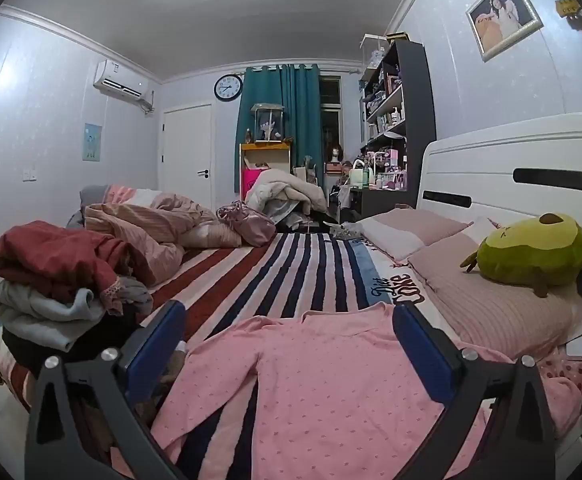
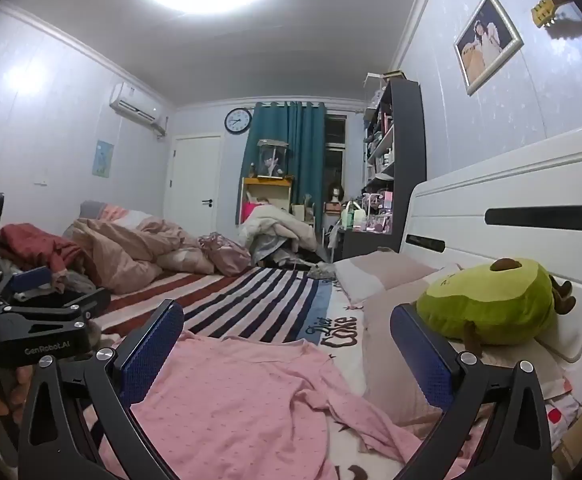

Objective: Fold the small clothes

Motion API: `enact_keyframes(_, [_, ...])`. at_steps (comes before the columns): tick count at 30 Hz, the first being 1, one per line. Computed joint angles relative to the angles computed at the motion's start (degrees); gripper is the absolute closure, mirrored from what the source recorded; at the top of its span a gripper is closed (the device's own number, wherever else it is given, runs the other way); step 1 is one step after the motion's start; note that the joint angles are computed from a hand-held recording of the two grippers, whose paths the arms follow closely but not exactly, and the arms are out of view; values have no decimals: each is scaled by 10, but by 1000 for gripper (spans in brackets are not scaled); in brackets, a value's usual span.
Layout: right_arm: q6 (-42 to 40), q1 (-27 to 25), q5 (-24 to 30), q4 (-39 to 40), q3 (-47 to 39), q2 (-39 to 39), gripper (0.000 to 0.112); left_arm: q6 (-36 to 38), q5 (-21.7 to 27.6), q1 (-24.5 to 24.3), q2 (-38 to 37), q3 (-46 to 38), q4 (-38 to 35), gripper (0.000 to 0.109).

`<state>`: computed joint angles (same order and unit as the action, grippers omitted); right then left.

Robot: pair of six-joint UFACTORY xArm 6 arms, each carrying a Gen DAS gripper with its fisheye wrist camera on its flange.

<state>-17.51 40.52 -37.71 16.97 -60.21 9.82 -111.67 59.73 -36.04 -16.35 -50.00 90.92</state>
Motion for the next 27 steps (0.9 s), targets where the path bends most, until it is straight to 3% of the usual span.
enact_keyframes(3, [22, -2, -1, -16, 6, -4, 10, -30, 7, -6, -14, 18, 28, 7])
enact_keyframes(5, [32, -6, 4, -20, 4, -5, 10, -6, 7, -9, -9, 6, 11, 7])
enact_keyframes(13, [-33, 13, 3, 44, -3, -2, 10, -1, -2, -7, -2, 0, 12, 7])
enact_keyframes(27, [-54, 17, 11, 70, -8, 2, 10, 9, 15, -13, -6, 1, 8, 7])
